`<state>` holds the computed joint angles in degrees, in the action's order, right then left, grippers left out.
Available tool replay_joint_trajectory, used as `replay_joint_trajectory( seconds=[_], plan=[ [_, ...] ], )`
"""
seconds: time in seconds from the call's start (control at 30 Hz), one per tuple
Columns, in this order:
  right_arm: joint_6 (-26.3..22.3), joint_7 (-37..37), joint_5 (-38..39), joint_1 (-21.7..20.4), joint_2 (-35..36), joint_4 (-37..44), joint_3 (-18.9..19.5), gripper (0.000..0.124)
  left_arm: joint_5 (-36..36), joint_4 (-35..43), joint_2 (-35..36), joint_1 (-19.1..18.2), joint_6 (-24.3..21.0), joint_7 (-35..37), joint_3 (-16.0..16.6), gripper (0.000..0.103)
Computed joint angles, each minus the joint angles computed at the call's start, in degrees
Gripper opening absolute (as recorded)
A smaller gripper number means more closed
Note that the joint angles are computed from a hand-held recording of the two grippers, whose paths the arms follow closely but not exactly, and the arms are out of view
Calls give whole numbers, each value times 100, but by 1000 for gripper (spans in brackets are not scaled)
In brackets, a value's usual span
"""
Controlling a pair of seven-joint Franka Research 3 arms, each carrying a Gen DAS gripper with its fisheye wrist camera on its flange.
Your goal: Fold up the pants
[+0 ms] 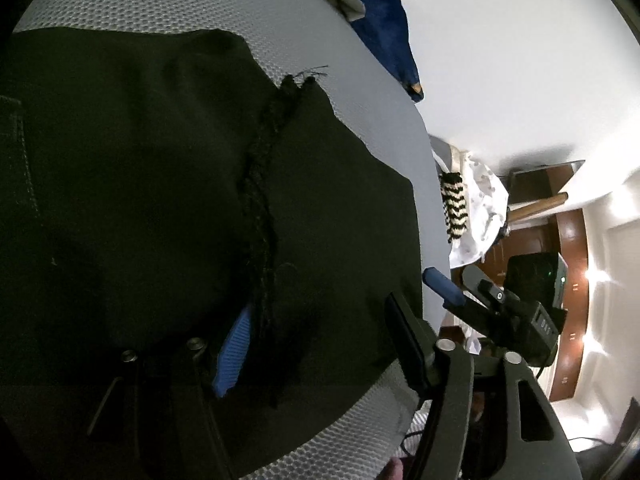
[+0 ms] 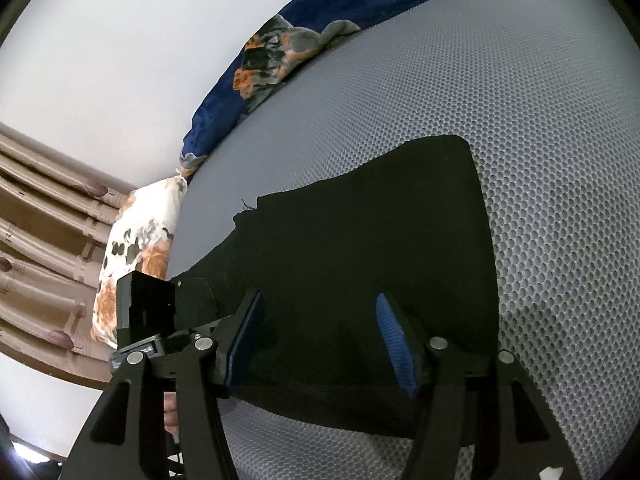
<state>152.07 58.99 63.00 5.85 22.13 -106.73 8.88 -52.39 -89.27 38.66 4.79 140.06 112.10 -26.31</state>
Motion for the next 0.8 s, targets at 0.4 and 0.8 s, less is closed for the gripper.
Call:
replay_joint_trajectory(
  seconds=[0.4, 0.8],
  plan=[
    [233, 181, -276, 145, -126, -242, -34, 58, 402, -743, -692, -111, 1063, -53, -97, 4],
    [522, 1782, -2596, 743, 219, -192, -369, 55, 836, -1141, -801, -214, 1027, -435, 259, 8]
  ],
)
